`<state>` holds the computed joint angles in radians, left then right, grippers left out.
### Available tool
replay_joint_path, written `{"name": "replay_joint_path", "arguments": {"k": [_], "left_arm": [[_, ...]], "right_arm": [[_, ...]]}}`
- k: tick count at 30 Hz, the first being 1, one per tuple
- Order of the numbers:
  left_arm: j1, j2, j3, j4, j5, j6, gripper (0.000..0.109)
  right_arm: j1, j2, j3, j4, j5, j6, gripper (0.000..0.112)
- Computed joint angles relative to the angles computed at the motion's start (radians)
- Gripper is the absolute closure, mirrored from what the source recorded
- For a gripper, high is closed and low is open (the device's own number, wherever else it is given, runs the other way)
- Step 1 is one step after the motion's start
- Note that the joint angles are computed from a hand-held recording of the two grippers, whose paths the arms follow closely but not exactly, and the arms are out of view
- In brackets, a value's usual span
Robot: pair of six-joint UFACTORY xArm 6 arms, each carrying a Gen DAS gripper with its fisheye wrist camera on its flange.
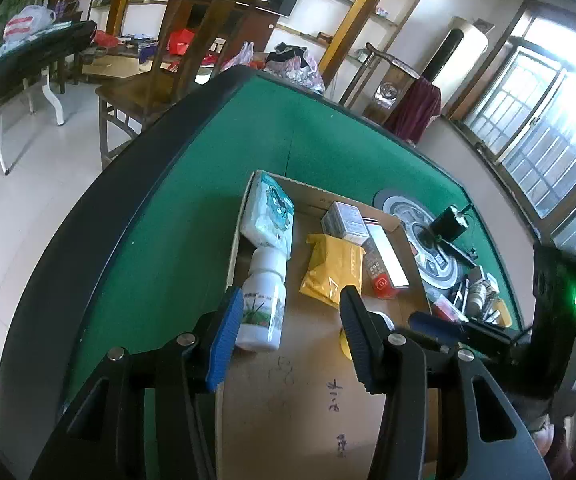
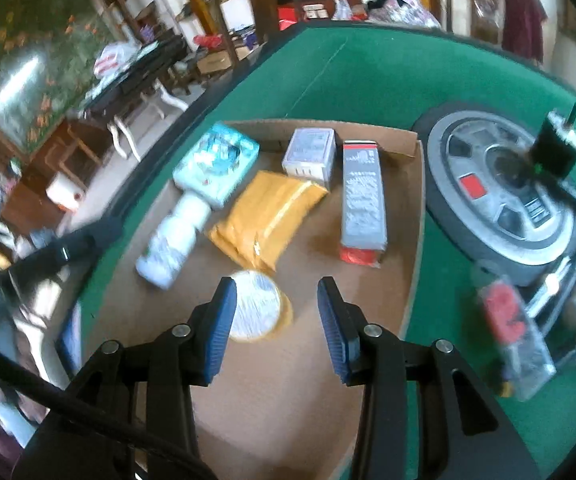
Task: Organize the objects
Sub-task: 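Withdraw both tools from the tray back toward the remaining items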
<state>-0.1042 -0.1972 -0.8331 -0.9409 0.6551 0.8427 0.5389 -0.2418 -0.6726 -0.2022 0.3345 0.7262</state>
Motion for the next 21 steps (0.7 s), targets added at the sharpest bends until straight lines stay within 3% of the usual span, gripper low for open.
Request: {"name": "replay_joint_path", "arguments": {"k": [4,9,13,19,21], "left_arm": [[0.014,-0.024,0.023,-0.014,0.01,0.025,0.064],[0.019,-0.039,0.043,-0.019,0.007,0.032,0.064],[0.037,-0.048,0.048,-0.029,0.007,0.037,0.064],[0.06,-0.059,0.053,-0.055,0.004,0.047,0.064],[0.06,-0.072,0.064,-0.054,-0.01,0.055,0.064]], "right_arm": [[0.055,-0.005,-0.019,-0.16,0.102,0.025,0.072],[0.099,0.087,-0.121,-0.312,0.203,0.084,0.073],[0.086,0.16,-0.192,-0.258,0.2,0.026,0.073],[0.057,0.223,-0.221,0.073,0.069,-0.212,0.073],[0.048,0.191,-0.195,0.044,0.025,-0.172,0.073]]}}
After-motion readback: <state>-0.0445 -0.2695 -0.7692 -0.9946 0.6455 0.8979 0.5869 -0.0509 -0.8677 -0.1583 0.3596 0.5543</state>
